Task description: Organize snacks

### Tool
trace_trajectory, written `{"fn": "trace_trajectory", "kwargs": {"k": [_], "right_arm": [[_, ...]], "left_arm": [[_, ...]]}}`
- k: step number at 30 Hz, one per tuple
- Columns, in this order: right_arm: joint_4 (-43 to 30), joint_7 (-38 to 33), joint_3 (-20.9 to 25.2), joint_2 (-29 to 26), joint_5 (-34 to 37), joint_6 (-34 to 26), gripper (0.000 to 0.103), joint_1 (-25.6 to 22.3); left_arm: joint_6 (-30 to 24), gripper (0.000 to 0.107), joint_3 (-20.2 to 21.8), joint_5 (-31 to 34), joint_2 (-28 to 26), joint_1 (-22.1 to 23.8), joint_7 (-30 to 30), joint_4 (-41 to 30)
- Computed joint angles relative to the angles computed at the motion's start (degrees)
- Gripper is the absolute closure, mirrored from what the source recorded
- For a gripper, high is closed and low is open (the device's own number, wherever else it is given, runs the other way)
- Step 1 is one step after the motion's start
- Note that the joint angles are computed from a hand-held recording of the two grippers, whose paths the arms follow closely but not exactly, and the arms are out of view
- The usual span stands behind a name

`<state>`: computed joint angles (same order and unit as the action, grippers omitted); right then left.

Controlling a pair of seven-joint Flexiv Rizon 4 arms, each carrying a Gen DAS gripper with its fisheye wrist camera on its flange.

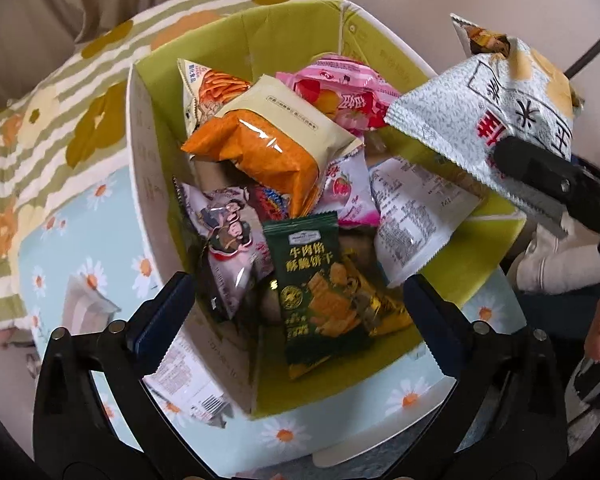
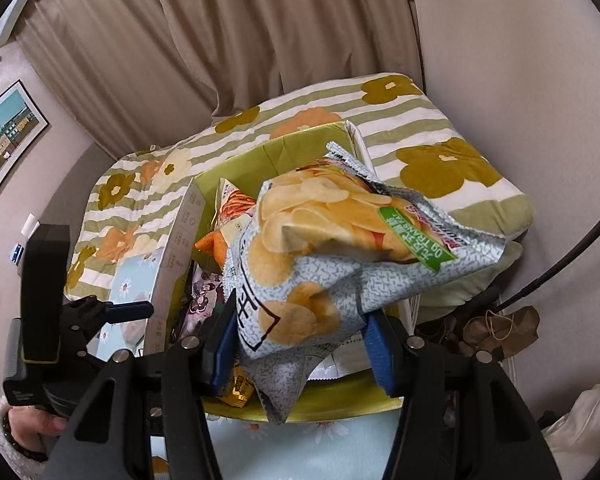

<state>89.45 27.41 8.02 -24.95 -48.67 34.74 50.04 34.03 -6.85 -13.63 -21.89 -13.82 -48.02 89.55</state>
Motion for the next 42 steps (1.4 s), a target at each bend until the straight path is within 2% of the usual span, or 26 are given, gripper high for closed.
{"fn": "trace_trajectory", "kwargs": {"k": [3, 5, 15, 16, 17, 18, 19, 20, 22, 27, 35, 42], "right_arm": [[0.25, -0.18, 0.19, 0.06, 0.1, 0.66, 0.052, -0.12], [-0.21, -1.43, 0.51, -0.33, 0.99, 1.31, 0.052, -0.36], [-3.58, -7.31, -0.37, -3.54, 5.46, 3.92, 0.05, -0.4], [-3.65, -7.22, -0.59, -3.62, 5.69, 3.54, 0.045, -0.21], [-4.1, -6.6, -1.1, -3.76, 5.42, 1.76, 0.031, 0.5], [-3.99, -5.53, -1.8, -3.62, 4.07, 0.68, 0.02, 1.26], [-3.75, -4.56, -2.28, -3.46, 2.57, 0.1, 0.002, 1.84], [-2.73, -2.95, -2.88, -2.79, 0.23, -0.24, 0.0, 2.47], [-1.86, -2.1, -2.51, -2.15, -1.24, -0.53, 0.0, 2.26], [-1.8, -4.7, -0.2, -1.23, 1.3, -3.32, 0.0, 1.39], [-3.27, -8.75, 0.9, 0.1, 2.06, -9.16, 0.0, 2.31], [-3.99, -7.65, 0.76, 0.36, -0.61, -11.84, 0.0, 3.11]], "left_arm": [[0.98, 0.004, -0.98, -4.93, 1.86, 1.89, 3.64, 2.75], [0.58, 0.004, -0.99, -7.16, 2.16, 2.51, 3.86, 2.91], [5.29, 0.004, -0.16, -7.11, 3.01, 2.28, 2.8, 4.07], [5.53, 0.004, -0.11, -6.96, 3.07, 2.24, 2.53, 4.16], [5.64, 0.004, -0.02, -6.83, 3.18, 2.28, 2.27, 4.27], [5.81, 0.004, 0.11, -6.66, 3.25, 2.32, 1.89, 4.35], [5.98, 0.004, 0.16, -6.54, 3.29, 2.34, 1.58, 4.39], [6.33, 0.004, 0.21, -6.66, 3.46, 2.47, 1.41, 4.67], [6.8, 0.004, 0.2, -7.11, 3.73, 2.75, 1.28, 5.18], [8.33, 0.004, 0.4, -7.08, 4.46, 2.77, 0.1, 6.39], [10.33, 0.004, 1.09, -5.57, 6.16, 2.36, -4.72, 7.93], [11.87, 0.004, 1.51, -5.58, 8.72, 2.89, -5.6, 10.31]]}}
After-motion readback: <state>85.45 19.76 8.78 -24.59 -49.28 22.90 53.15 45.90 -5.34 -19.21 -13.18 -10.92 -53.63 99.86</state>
